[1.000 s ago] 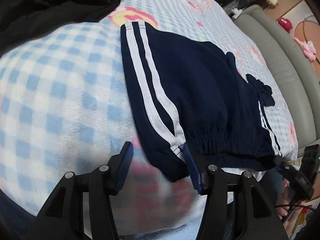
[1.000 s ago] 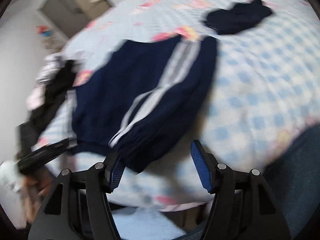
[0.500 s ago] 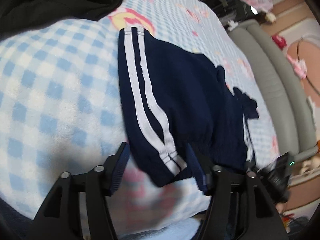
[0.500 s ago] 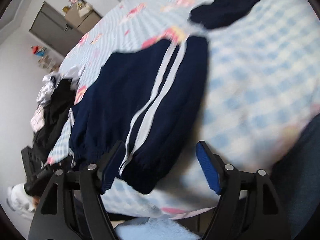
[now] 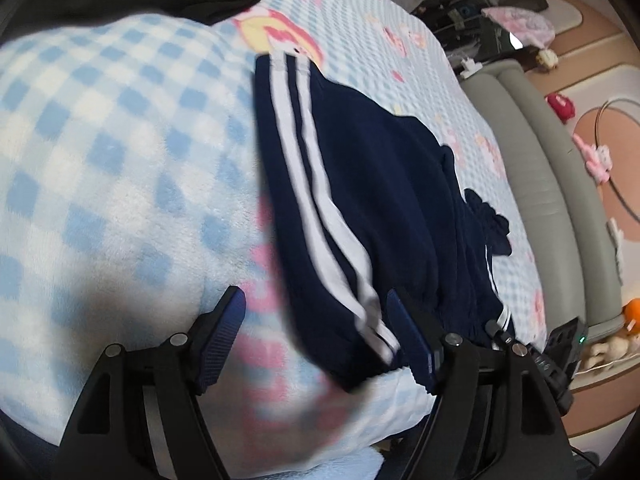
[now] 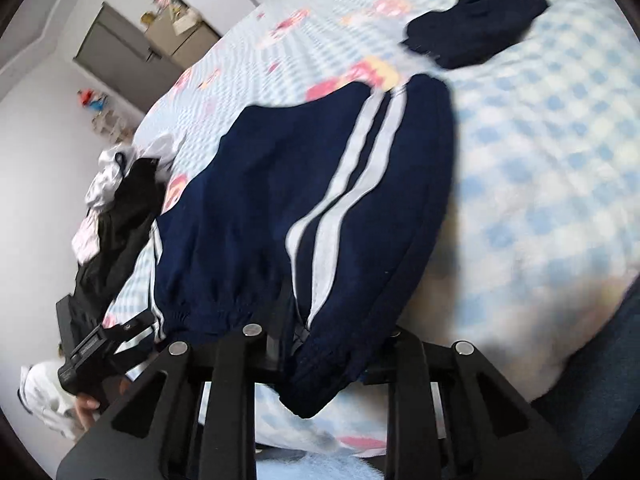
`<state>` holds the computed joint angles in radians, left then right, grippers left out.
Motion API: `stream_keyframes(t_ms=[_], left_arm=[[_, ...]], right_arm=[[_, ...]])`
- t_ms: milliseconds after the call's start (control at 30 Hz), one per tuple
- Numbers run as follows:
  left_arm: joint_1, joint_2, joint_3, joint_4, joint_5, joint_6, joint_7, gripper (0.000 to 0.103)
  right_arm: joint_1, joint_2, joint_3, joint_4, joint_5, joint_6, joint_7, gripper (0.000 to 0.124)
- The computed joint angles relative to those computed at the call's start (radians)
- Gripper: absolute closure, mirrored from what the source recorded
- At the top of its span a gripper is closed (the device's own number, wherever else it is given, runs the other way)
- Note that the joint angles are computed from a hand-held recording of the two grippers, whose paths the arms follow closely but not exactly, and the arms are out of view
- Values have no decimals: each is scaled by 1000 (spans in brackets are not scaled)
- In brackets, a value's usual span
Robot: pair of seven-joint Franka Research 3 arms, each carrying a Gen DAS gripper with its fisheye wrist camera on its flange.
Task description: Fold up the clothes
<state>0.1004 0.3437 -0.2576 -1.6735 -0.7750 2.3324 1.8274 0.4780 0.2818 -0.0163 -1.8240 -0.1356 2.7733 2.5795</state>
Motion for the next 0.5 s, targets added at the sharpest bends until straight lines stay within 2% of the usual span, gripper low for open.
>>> stream_keyframes(t_ms=[67,167,233,300,333,367,400,467,500], left_arm=[[-6,3,-2,0,7,5,2,28],[-14,5,-6,9,31,0,10,29],[-8,1,-18,7,4,-9,42,29],[-10,-1,-23,5,-2,-19,76,30],[-17,-2,-21,6,8,-20,84,34],[-47,4,-4,16,81,-8,50,50],[-90,18,24,44,209,-11,-20,60],[-126,59,40,141,366,-74,-82,83],[-127,80,34,195,393,-92,-90,88]], right_arm=[[19,-15,-22,-19,-40,-31,53,102],[-15,-14,14,-48,22,-11,38,102],[-85,-15,93,-87,182,87,-106,95],[-119,-3,139,-87,298,133,-221,88],[-131,5,156,-82,347,147,-271,84],[-116,16,139,-64,344,133,-277,84],[-83,29,100,-38,311,102,-257,86],[-40,59,44,29,243,40,-232,106],[-29,78,25,79,207,13,-236,109]])
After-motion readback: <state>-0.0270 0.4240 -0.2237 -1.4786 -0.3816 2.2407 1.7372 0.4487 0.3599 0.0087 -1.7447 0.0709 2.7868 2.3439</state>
